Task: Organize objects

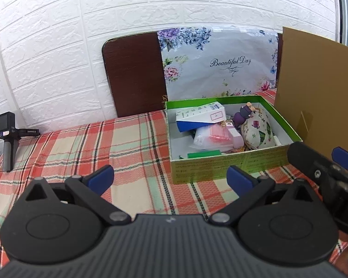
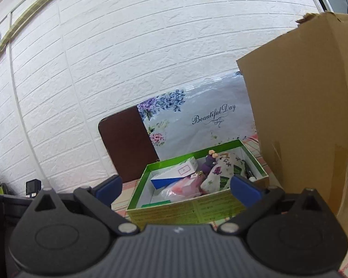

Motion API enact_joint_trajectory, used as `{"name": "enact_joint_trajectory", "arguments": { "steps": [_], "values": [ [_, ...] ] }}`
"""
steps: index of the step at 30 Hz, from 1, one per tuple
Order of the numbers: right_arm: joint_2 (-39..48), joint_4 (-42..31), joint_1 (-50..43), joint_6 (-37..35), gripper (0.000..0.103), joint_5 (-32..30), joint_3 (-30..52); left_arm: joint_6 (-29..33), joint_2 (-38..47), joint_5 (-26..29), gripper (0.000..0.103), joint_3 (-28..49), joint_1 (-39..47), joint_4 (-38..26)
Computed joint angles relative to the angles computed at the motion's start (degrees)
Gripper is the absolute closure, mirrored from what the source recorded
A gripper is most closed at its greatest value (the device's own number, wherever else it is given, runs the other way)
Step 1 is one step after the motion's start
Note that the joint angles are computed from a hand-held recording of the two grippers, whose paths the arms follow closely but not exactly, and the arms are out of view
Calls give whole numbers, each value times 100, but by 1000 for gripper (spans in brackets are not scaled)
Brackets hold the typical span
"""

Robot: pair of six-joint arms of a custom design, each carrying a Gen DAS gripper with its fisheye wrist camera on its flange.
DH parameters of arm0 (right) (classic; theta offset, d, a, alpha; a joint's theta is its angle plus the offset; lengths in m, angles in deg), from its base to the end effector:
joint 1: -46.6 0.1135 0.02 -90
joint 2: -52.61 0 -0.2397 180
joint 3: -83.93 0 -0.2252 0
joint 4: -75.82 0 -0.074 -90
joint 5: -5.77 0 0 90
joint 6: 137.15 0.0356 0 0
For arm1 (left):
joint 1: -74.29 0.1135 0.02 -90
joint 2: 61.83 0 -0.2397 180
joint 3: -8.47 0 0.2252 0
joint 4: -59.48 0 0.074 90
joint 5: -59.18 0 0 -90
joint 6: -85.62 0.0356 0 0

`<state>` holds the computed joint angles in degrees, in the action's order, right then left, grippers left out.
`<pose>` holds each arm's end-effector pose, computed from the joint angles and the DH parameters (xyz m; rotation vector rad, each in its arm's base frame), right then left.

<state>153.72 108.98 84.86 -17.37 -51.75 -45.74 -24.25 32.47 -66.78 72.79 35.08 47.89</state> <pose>0.2535 0.1755 0.1427 0.2493 1.8226 0.3021 0.2534 -0.1797 0.1718 0.0510 2.1399 0.1284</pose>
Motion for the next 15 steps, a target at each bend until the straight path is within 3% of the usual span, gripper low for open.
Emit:
{"name": "enact_joint_trajectory", "arguments": {
  "steps": [15],
  "values": [
    [84,-114,311,-59,0,350,188,-129,-227,-169,0,-370,123,16]
  ]
}}
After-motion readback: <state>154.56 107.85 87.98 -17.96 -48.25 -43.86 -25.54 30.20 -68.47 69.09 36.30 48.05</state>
